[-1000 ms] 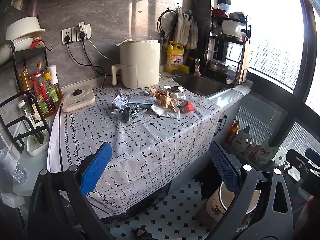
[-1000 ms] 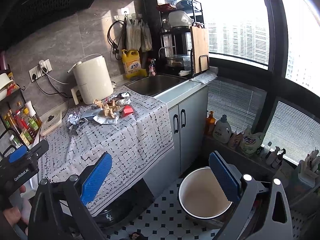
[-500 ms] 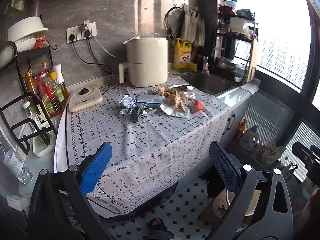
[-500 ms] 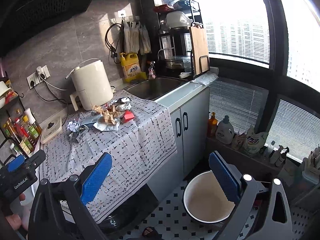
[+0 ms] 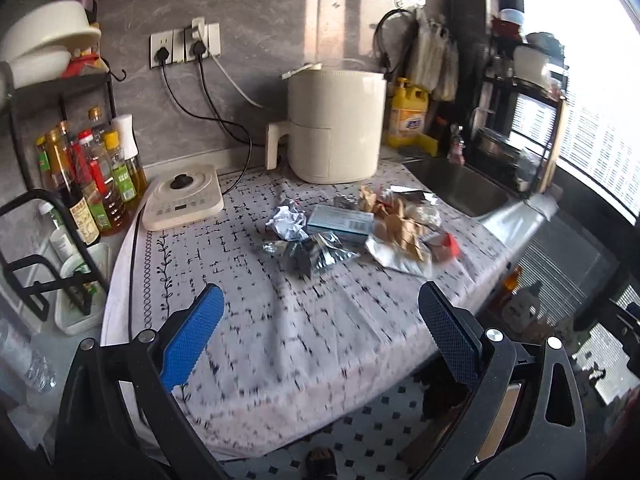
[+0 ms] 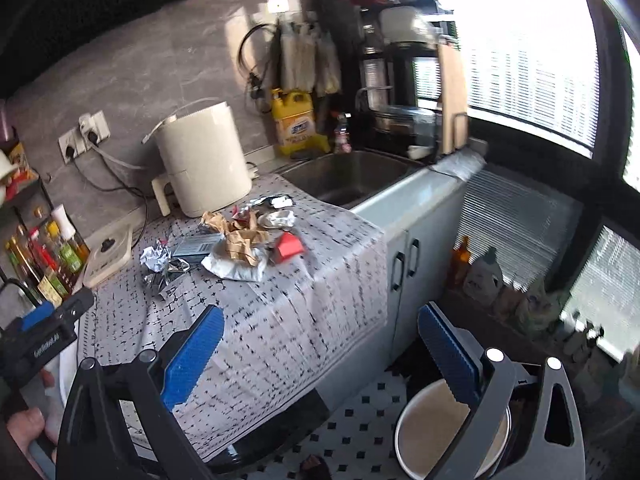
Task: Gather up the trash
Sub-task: 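Grasp the crumpled silver foil wrapper with the left gripper while the right gripper grasps brown paper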
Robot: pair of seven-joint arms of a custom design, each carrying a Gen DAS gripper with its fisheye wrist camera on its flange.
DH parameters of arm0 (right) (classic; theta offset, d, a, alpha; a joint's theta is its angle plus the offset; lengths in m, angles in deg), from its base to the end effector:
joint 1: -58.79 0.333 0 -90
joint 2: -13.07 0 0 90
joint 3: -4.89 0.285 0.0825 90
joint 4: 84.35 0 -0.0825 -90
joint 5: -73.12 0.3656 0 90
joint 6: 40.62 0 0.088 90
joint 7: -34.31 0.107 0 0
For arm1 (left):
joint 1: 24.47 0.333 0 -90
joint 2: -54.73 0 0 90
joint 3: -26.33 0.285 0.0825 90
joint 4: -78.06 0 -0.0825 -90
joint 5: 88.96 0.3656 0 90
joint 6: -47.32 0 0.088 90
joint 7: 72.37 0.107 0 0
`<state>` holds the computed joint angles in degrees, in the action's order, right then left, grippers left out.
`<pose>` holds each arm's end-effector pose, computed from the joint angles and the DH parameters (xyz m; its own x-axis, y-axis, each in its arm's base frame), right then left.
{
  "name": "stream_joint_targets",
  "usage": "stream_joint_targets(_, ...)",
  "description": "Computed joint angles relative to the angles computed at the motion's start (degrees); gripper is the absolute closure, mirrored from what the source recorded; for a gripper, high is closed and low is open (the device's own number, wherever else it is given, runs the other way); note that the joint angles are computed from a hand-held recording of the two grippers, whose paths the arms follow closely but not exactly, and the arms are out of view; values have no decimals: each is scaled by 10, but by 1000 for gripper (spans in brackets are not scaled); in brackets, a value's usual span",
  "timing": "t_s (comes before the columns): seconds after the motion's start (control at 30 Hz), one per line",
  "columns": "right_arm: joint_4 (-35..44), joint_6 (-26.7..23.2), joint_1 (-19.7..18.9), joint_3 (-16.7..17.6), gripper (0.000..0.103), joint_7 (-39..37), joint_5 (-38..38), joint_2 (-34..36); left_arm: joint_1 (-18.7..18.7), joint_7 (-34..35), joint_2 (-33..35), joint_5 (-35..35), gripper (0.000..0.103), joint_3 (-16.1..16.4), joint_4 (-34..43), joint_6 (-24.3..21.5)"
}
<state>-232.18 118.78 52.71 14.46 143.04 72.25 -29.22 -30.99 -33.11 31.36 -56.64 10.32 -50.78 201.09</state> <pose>0.3831 0.0359 0.5845 -0.1697 -0.9760 -0.1362 -0.5690 0.2099 -0.7951 0.4289 -0.2155 0.5890 0.0386 -0.9983 0.0427 -0.5793 -0.0571 -0.8131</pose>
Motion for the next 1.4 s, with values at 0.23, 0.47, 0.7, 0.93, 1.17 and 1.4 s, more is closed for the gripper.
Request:
stream_joint_targets(0.23, 100, 27, 41, -14, 14, -38, 8, 148, 6, 15, 117, -17, 10, 25, 84, 13)
stream_joint_targets(0.47, 217, 4, 93, -50, 33, -88, 32, 280, -2, 33, 221, -17, 12, 42, 175, -15)
stream_joint_targets(0.7, 327, -24, 130, -74, 40, -124, 55, 391, -19, 109, 323, -81, 15, 58, 277, -56)
stream_joint_targets(0.93, 414, -57, 149, -89, 45, -137, 75, 472, -29, 157, 412, -118, 15, 66, 370, -97)
stream_joint_targets(1.17, 494, -80, 162, -97, 47, -136, 75, 546, -11, 190, 417, -184, 76, 65, 362, -68)
stream_joint_targets(1.4, 580, -117, 175, -106, 53, -126, 60, 617, -2, 178, 397, -184, 77, 76, 339, -43)
